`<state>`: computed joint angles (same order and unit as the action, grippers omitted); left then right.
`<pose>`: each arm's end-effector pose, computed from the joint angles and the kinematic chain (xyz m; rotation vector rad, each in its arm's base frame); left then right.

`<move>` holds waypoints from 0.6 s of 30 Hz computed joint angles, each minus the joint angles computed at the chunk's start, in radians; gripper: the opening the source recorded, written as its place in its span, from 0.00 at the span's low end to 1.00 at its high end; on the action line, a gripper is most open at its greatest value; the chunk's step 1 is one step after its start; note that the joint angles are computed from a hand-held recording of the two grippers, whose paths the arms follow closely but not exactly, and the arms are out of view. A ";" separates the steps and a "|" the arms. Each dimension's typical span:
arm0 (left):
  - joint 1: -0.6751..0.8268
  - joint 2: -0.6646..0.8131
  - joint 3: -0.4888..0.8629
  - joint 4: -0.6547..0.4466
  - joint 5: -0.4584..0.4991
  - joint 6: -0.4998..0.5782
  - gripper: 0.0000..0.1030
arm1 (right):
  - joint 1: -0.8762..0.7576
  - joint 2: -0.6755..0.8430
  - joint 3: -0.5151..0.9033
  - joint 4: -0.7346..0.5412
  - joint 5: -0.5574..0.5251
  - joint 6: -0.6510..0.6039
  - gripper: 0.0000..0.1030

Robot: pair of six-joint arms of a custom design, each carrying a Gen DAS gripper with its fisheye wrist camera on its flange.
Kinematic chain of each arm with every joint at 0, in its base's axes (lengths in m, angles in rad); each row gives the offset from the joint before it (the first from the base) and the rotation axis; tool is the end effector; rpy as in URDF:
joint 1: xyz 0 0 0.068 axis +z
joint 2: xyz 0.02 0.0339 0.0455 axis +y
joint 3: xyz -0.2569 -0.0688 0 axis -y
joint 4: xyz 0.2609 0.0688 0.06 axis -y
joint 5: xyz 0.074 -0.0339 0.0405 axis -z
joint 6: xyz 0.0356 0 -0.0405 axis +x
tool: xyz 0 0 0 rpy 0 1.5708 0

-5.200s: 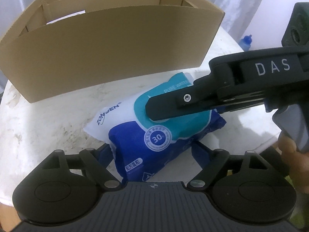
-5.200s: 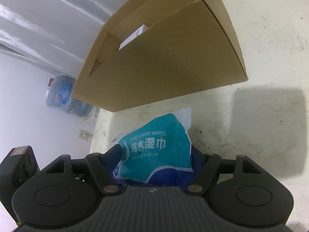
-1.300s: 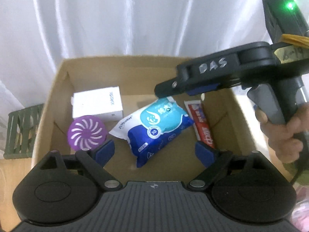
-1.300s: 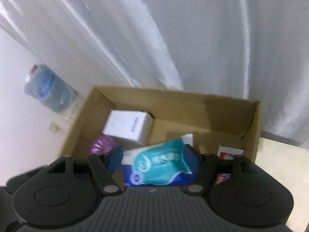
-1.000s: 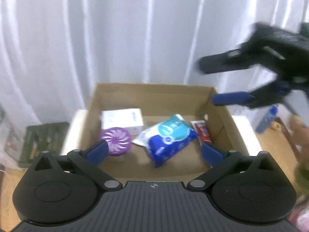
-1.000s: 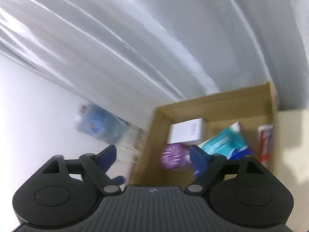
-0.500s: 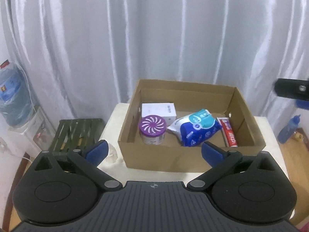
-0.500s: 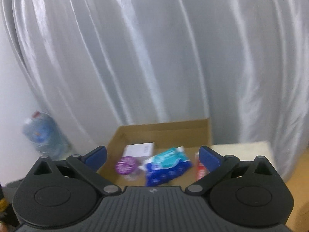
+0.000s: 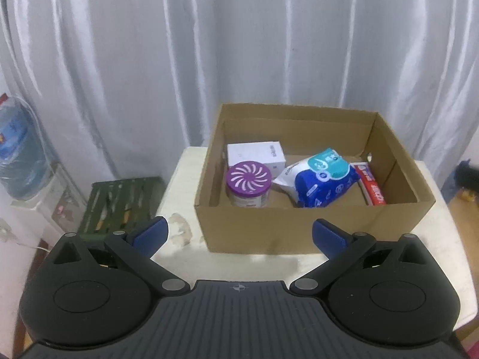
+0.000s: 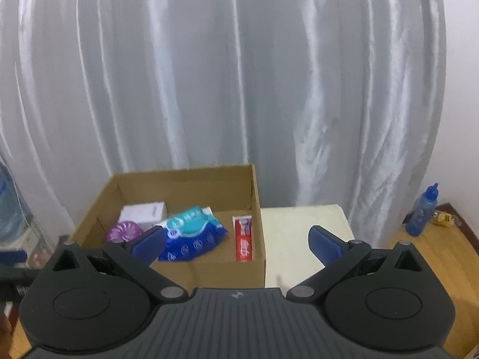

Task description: Organize objects

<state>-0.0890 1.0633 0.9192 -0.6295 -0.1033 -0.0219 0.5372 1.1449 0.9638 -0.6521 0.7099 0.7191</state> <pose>0.2396 -0.0177 0.2835 0.0276 2.3400 0.0662 0.2260 0.1076 0.2847 0.5018 2.1122 -0.1564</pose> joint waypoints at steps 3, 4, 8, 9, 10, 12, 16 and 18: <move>0.016 0.024 0.002 0.030 0.048 0.008 1.00 | -0.022 0.023 -0.011 0.036 -0.028 -0.003 1.00; 0.019 0.031 0.005 0.036 0.055 0.011 1.00 | 0.006 0.028 -0.016 0.026 -0.015 0.032 1.00; -0.006 0.067 0.022 0.062 0.030 0.037 1.00 | -0.003 0.096 -0.002 0.062 -0.023 0.023 1.00; -0.013 0.081 0.031 0.064 0.020 0.044 1.00 | 0.001 0.108 0.001 0.066 -0.021 0.025 1.00; -0.020 0.096 0.041 0.064 0.012 0.053 1.00 | -0.003 0.121 -0.001 0.079 -0.025 0.022 1.00; -0.032 0.123 0.057 0.065 -0.005 0.064 1.00 | -0.012 0.148 0.001 0.096 -0.042 0.027 1.00; -0.059 0.163 0.073 0.074 -0.034 0.079 1.00 | -0.041 0.177 -0.003 0.124 -0.091 0.035 1.00; -0.070 0.176 0.078 0.077 -0.038 0.081 1.00 | -0.053 0.183 -0.010 0.135 -0.106 0.036 1.00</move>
